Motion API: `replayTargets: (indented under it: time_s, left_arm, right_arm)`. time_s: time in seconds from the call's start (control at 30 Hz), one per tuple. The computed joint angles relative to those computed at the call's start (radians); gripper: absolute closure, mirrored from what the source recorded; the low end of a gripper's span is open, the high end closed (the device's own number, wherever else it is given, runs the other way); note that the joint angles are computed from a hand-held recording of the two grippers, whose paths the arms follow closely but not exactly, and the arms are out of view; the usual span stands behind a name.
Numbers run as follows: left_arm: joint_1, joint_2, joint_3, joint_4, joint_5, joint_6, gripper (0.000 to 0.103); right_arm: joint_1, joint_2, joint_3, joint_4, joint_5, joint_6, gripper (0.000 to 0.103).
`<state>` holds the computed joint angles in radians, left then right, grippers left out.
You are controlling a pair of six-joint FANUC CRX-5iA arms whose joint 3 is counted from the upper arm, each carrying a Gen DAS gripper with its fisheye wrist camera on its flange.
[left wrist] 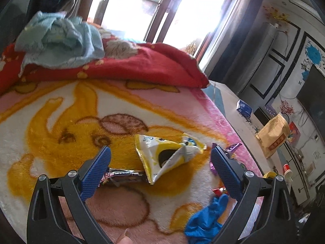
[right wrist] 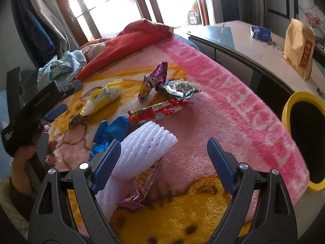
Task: Collect trash
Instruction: 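Grasp the yellow snack bag with the left gripper while the right grasps white foam nets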
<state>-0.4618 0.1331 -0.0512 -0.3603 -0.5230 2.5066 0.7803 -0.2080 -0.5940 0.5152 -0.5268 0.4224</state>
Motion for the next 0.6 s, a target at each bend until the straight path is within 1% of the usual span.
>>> replayTargets:
  time_s: [0.07,0.1,0.13,0.17,0.33,0.4,0.47,0.53,0.57,0.6]
  left_arm:
    - [0.027,0.010,-0.016,0.076,0.021,-0.064,0.008]
    - [0.036,0.015,-0.021,0.107,0.026,-0.090,0.010]
    - [0.047,0.019,-0.029,0.144,0.036,-0.121,0.018]
    - [0.061,0.025,-0.044,0.200,0.054,-0.167,0.022]
    - [0.089,0.056,-0.063,0.347,0.079,-0.292,0.034]
    - [0.094,0.070,-0.067,0.401,0.086,-0.338,0.035]
    - [0.098,0.081,-0.068,0.432,0.088,-0.358,0.035]
    - [0.096,0.092,-0.053,0.423,0.075,-0.352,0.035]
    - [0.094,0.095,-0.046,0.413,0.070,-0.344,0.035]
    - [0.094,0.098,-0.044,0.413,0.069,-0.344,0.036]
  right_arm:
    - [-0.002,0.010,0.011,-0.025,0.000,0.014,0.025]
    - [-0.004,0.015,0.018,-0.041,-0.002,0.025,0.025]
    - [-0.006,0.020,0.027,-0.066,-0.002,0.042,0.025]
    - [-0.009,0.023,0.032,-0.084,-0.001,0.056,0.025]
    - [-0.020,0.039,0.065,-0.179,0.005,0.128,0.026]
    - [-0.025,0.040,0.076,-0.227,0.011,0.170,0.030]
    - [-0.031,0.043,0.089,-0.270,0.012,0.210,0.035]
    - [-0.037,0.042,0.097,-0.307,0.018,0.247,0.044]
    - [-0.039,0.041,0.101,-0.322,0.018,0.266,0.046]
    - [-0.040,0.039,0.104,-0.336,0.020,0.284,0.052]
